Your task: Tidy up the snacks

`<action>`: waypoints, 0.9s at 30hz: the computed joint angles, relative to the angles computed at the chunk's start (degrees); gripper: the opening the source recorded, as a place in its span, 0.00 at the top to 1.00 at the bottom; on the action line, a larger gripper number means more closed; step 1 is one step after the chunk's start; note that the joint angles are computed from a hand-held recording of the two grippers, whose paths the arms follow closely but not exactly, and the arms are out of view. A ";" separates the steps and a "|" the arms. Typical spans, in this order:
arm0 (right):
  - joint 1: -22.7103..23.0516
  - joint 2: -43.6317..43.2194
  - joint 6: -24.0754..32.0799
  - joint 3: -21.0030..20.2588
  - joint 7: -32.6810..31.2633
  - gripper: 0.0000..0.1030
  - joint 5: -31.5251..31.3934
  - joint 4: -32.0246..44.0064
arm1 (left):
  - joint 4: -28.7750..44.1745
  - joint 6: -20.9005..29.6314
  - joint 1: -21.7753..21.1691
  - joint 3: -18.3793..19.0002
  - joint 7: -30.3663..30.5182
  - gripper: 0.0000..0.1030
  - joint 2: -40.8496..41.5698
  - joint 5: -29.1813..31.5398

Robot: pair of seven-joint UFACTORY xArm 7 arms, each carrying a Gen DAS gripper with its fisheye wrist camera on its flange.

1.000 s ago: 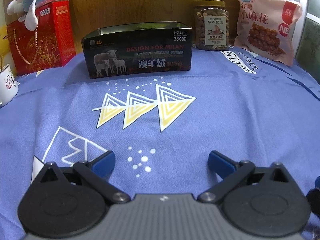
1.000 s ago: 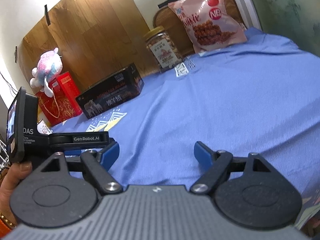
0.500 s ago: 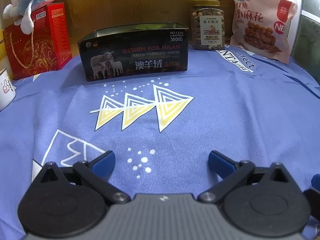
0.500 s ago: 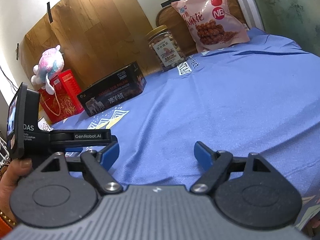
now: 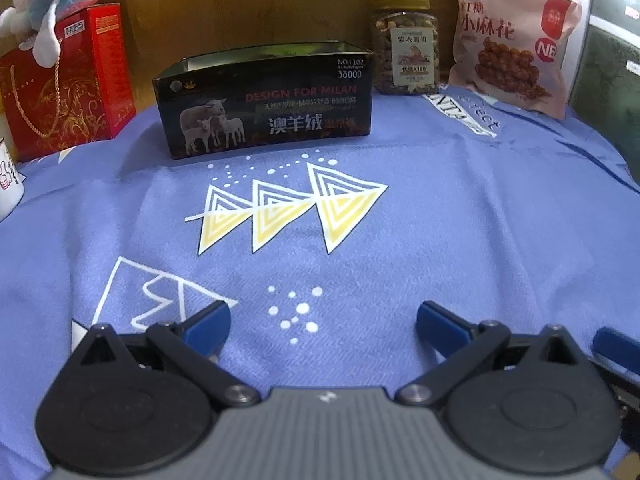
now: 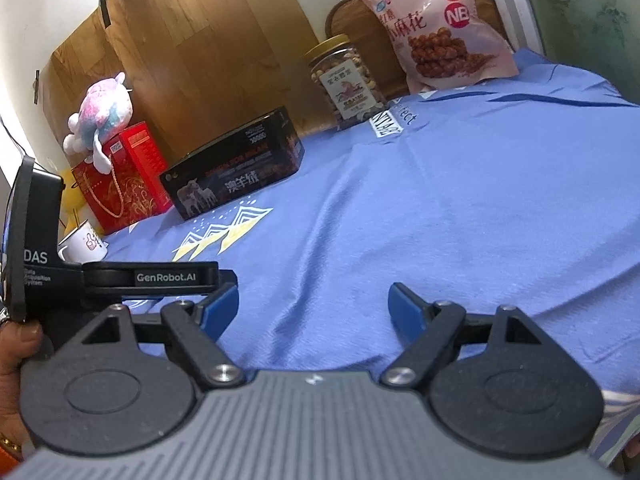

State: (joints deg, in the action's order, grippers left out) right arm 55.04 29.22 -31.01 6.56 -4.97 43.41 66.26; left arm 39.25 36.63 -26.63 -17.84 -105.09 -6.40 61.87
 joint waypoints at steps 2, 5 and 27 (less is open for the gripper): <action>-0.14 0.02 0.20 -0.02 0.14 0.19 -0.13 0.52 | 0.49 0.02 -0.10 0.40 3.60 0.00 0.18 -2.66; -0.81 -0.12 0.48 0.50 1.06 0.19 -1.21 0.88 | 0.18 0.25 0.08 0.53 5.41 0.00 -0.81 -5.58; -15.43 2.10 3.41 10.08 26.84 0.19 -36.47 3.78 | 3.50 30.28 -2.95 -5.35 3.62 0.00 -3.03 -4.45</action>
State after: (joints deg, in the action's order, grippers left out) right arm 39.62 31.32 -27.60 16.64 21.87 6.94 70.05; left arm 42.76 66.91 -29.58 -23.20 -101.47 -9.43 57.42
